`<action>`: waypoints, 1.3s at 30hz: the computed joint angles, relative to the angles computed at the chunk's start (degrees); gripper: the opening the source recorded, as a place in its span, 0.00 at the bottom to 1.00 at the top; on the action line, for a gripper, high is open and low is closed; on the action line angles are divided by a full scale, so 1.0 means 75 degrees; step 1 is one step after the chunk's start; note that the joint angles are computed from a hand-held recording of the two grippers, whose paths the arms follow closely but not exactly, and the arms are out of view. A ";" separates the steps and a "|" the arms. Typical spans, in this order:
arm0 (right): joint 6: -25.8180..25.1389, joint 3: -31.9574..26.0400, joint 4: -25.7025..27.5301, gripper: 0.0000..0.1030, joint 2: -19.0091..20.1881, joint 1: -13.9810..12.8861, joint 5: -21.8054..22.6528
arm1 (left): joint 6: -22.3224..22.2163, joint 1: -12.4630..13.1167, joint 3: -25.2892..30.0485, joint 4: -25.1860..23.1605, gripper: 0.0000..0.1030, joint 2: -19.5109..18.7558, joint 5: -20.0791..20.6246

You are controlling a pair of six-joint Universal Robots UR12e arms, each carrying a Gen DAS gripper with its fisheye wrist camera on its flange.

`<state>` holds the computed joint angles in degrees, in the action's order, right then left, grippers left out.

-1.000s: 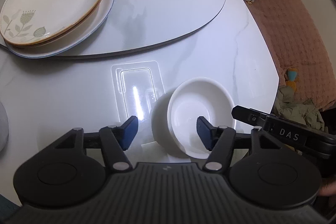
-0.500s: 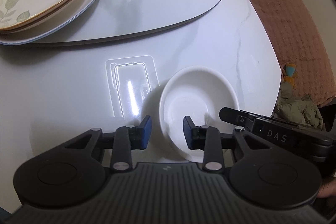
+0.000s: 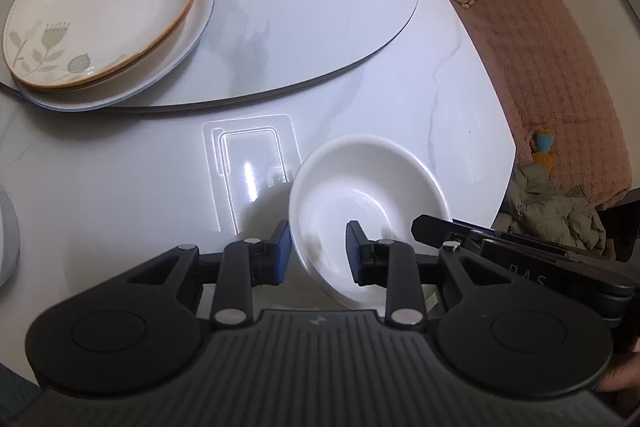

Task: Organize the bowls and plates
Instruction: 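Lift the white bowl and carry it over the light blue bowls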

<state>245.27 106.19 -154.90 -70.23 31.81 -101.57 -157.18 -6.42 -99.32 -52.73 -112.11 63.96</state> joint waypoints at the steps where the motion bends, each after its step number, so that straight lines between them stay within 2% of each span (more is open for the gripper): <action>1: 0.0015 -0.0020 0.0008 0.16 -0.0029 0.0017 -0.0029 | -0.0011 0.0024 0.0000 0.0000 0.33 0.0045 -0.0024; 7: 0.0061 -0.0222 -0.0113 0.16 -0.0073 0.0103 -0.0107 | -0.0097 0.0206 -0.0047 0.0117 0.33 0.0323 -0.0143; 18: -0.0504 -0.0844 -0.0152 0.16 0.0210 0.0194 -0.0135 | -0.0332 0.0614 -0.0117 0.0196 0.33 0.0573 -0.0304; 28: -0.1012 -0.1486 -0.0067 0.16 0.0630 0.0151 0.0191 | -0.0513 0.0896 0.0019 0.0427 0.33 0.0538 -0.0255; 39: -0.1680 -0.2493 0.0247 0.16 0.1257 0.0226 0.0559 | -0.0889 0.1365 0.0133 0.0609 0.33 0.0461 -0.0155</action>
